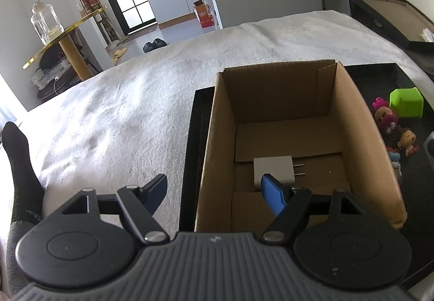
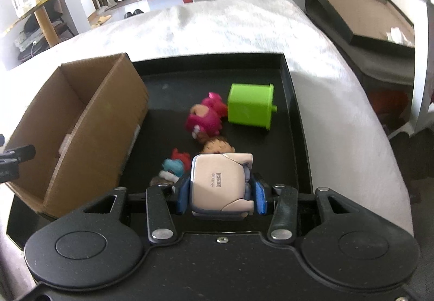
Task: Organize rigid objects
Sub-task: 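Lower the power bank into the box and open the right tool while the left tool holds the box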
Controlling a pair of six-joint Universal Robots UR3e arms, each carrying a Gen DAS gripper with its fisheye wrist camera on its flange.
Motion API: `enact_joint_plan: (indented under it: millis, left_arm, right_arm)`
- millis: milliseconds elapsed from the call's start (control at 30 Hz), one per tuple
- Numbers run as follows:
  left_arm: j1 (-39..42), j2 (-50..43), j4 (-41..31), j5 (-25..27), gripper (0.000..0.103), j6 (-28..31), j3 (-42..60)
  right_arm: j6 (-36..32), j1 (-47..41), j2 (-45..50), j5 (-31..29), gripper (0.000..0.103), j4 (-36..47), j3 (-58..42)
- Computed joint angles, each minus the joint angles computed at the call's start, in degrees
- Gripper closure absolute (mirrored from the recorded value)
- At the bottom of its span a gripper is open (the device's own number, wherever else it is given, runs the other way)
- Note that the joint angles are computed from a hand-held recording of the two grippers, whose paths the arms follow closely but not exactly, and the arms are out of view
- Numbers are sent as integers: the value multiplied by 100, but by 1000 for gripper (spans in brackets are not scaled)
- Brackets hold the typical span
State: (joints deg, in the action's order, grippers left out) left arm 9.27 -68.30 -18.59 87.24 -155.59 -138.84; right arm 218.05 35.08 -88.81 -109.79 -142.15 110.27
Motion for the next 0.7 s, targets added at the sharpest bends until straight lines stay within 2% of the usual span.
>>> enact_joint_plan:
  millis: [333,700]
  left_arm:
    - [441,377,-255,-482,28,120,-111]
    - [879,663,-198,-924,28,374,-376]
  right_arm:
    - [-16,335,333,-429,58,582,-997]
    - [-62,650,893,-758,58,957,-2062]
